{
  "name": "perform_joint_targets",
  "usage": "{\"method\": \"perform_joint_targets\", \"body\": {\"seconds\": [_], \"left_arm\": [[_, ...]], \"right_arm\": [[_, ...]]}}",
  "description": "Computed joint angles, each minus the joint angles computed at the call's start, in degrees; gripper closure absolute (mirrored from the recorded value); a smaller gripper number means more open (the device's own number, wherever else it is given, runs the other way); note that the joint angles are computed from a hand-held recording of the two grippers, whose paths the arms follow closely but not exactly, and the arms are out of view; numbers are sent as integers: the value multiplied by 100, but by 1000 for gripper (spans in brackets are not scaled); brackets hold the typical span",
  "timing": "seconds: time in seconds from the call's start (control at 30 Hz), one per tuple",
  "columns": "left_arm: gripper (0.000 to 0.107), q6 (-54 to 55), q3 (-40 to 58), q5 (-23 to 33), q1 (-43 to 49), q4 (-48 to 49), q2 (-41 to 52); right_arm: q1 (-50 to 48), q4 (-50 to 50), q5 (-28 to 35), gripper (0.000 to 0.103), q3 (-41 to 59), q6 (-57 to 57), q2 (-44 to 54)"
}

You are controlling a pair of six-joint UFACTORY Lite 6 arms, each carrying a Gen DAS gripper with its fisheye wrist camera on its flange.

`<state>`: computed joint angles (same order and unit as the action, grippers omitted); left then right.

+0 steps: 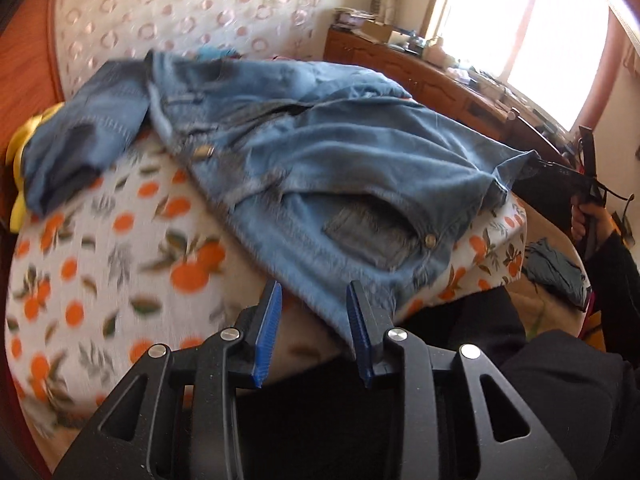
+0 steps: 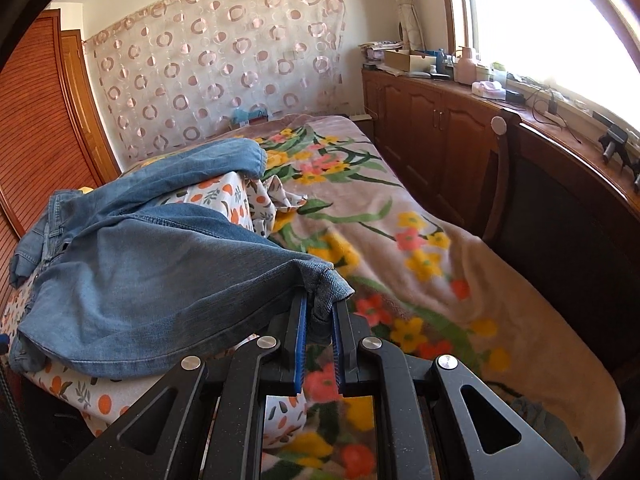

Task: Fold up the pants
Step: 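Open the left tool while the right tool holds the folded edge, then grasp the jeans waistband with the left tool while the right tool holds the edge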

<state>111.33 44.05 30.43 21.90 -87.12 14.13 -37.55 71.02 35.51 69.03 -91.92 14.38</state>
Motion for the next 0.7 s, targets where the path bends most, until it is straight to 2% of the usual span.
{"method": "perform_joint_targets", "body": {"seconds": [0.13,0.33,0.53,0.6,0.67,0.7], "left_arm": [[72,231,-339,161,81,-186,-116],[72,211,-336,263,-25,-142,-10],[73,708,-391,39,-296,-577,93],[84,927,-446,-17,-309,-668,22],[101,815,-396,188,-131,-464,17],[101,699,-374,313,-29,-331,-20]], "right_arm": [[-22,-108,24,92,190,144,154],[-28,-275,42,92,408,233,326],[-69,-368,88,92,590,283,490],[-77,-363,103,92,593,276,494],[-96,-322,126,92,589,232,488],[-108,-308,146,92,600,224,483]]}}
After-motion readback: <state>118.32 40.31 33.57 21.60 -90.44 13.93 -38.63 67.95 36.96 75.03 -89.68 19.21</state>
